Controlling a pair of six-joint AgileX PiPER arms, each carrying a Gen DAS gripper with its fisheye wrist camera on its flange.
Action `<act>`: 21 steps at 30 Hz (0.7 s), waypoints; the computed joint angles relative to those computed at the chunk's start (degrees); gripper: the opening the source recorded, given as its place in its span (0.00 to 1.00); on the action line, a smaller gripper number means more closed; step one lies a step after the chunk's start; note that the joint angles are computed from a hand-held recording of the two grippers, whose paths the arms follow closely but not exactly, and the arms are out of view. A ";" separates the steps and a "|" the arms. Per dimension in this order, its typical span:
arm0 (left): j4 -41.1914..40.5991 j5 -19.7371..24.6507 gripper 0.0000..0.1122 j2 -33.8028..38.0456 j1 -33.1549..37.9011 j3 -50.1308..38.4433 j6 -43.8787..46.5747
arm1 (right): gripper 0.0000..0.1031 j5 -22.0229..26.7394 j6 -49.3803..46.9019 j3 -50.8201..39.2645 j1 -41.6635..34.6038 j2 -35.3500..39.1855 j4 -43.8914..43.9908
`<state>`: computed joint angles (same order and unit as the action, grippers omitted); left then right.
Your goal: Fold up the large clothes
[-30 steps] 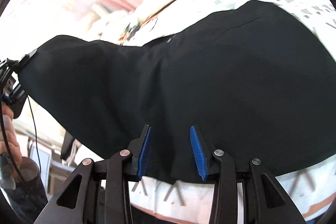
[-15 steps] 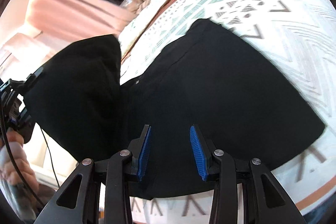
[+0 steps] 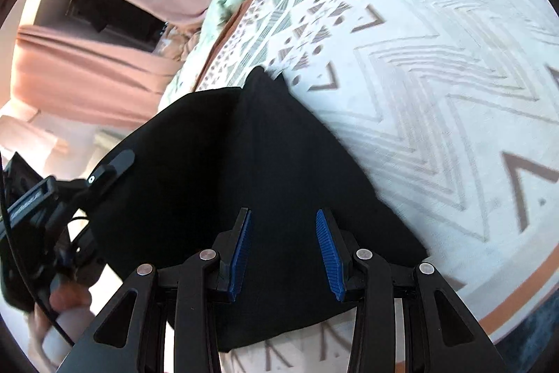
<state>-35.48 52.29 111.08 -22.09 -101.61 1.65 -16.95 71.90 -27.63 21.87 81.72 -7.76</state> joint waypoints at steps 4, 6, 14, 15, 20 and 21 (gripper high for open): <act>-4.67 2.53 0.42 -0.68 1.77 0.11 2.75 | 0.40 2.49 -11.57 0.37 0.64 -1.72 12.81; -6.96 1.47 0.54 -2.99 3.16 2.94 4.21 | 0.43 1.70 -11.82 0.79 0.01 -1.71 13.56; -6.00 -2.44 0.64 -13.37 10.94 14.64 5.96 | 0.63 -5.39 -13.65 3.74 -0.27 -4.21 15.50; -5.30 -2.80 0.64 -14.72 12.26 16.38 6.01 | 0.63 -5.95 -12.55 3.72 -0.39 -4.00 14.21; -3.40 -4.27 0.64 -17.60 17.92 21.62 6.61 | 0.65 -10.88 -17.44 4.50 1.40 -4.88 19.25; -3.66 -4.61 0.64 -18.37 19.20 23.27 7.30 | 0.74 -11.54 -18.94 4.55 1.91 -5.19 20.54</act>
<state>-39.14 47.68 92.71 -2.89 -78.34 8.94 -28.49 52.96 -23.08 23.78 76.53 12.78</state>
